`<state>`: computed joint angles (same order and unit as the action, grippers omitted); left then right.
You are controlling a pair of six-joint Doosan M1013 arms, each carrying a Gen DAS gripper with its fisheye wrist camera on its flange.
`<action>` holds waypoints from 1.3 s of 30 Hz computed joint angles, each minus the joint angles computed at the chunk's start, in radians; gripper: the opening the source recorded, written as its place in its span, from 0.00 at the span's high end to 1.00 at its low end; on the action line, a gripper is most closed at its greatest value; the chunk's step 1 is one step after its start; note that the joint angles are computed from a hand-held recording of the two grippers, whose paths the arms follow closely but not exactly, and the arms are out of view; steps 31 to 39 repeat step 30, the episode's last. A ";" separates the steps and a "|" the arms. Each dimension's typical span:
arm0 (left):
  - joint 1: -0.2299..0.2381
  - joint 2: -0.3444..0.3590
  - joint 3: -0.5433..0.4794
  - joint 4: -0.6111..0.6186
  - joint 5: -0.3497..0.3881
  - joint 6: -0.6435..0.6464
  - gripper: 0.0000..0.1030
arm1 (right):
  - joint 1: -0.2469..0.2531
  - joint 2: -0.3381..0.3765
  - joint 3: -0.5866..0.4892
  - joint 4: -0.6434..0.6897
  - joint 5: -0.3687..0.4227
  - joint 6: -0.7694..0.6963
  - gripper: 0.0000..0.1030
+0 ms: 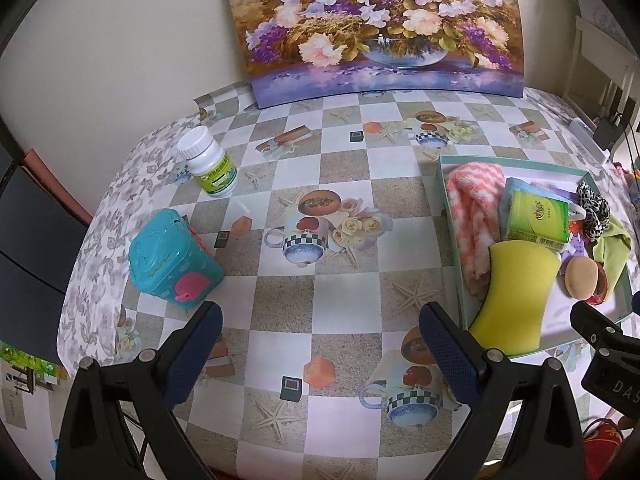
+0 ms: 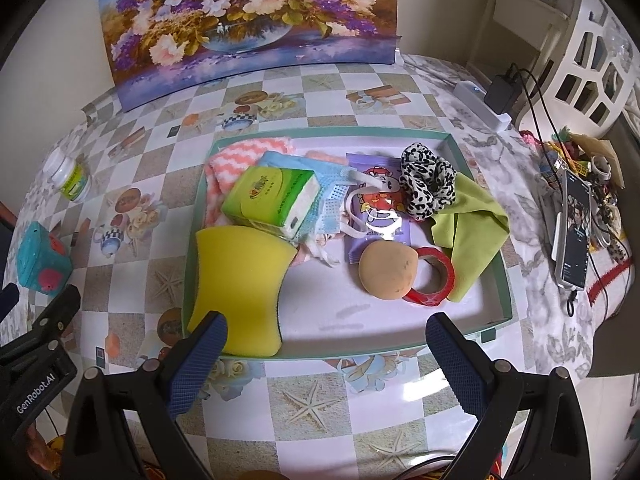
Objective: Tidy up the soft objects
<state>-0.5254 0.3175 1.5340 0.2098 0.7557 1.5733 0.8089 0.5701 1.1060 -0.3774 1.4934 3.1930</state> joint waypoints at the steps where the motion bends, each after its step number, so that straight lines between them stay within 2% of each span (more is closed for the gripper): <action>1: 0.000 0.000 0.000 0.003 0.000 -0.003 0.04 | 0.000 0.000 0.000 0.000 0.000 0.000 0.02; 39: 0.008 0.011 -0.014 0.023 0.030 -0.038 0.04 | -0.001 -0.001 0.004 0.007 -0.007 -0.010 0.02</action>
